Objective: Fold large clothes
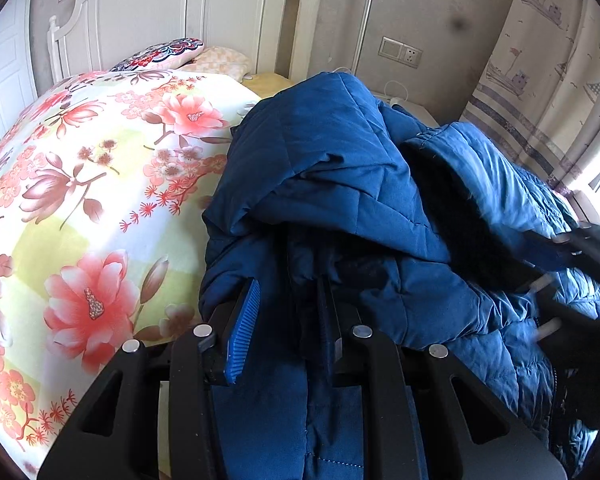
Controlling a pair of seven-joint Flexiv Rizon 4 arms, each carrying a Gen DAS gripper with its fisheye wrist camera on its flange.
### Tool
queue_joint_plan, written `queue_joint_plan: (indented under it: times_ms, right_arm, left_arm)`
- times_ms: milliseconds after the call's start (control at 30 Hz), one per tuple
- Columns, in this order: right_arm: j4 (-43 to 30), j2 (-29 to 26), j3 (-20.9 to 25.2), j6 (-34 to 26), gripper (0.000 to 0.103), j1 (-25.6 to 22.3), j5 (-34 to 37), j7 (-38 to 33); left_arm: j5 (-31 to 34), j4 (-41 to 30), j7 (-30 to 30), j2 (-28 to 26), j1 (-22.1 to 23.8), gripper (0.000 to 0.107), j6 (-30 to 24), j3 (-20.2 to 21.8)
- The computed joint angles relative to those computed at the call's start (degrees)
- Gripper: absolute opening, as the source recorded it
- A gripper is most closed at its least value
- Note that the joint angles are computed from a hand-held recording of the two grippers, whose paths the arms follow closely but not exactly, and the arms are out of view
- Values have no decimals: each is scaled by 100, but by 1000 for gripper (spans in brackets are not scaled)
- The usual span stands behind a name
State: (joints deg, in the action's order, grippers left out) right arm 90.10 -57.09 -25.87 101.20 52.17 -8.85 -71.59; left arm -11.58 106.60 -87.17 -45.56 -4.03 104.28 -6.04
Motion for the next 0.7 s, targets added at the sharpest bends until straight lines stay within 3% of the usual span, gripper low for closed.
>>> queue_joint_plan:
  times_ms: [67, 167, 233, 267, 333, 433, 467, 533, 567, 700]
  right_arm:
    - [353, 373, 657, 897, 6, -800, -694, 1230]
    - [833, 564, 903, 2925, 6, -2000, -1948, 3986]
    - [981, 473, 1288, 4067, 6, -2753, -1898, 5102]
    - [1073, 333, 1266, 4708, 6, -2993, -1757, 5831]
    - [1323, 217, 1218, 5107, 6, -3231, -1579, 6466]
    - [1778, 151, 2069, 4792, 2, -3877, -933, 6183]
    - [1896, 166, 2489, 4421, 8, -4157, -717, 5900]
    - [1929, 17, 3127, 4093, 38, -4694, -828, 5628]
    - [1931, -79, 3204, 4128, 61, -4815, -1075, 5733]
    - [2109, 163, 2642, 4198, 60, -4255, -972, 5238]
  left_arm:
    - [9, 7, -9, 0, 18, 15, 12, -23]
    - [19, 11, -15, 2, 27, 15, 13, -30]
    - [21, 9, -13, 3, 17, 15, 10, -15]
    - [20, 9, -15, 4, 11, 15, 11, -10]
    - [23, 10, -14, 5, 8, 15, 15, -6]
    - [16, 6, -10, 9, -25, 15, 12, 32]
    - [15, 5, -10, 6, -13, 15, 8, 21]
    - [41, 21, -16, 7, 70, 15, 19, -68]
    - [44, 26, -19, 9, 72, 15, 23, -70]
    - [43, 19, -23, 9, 58, 15, 18, -53]
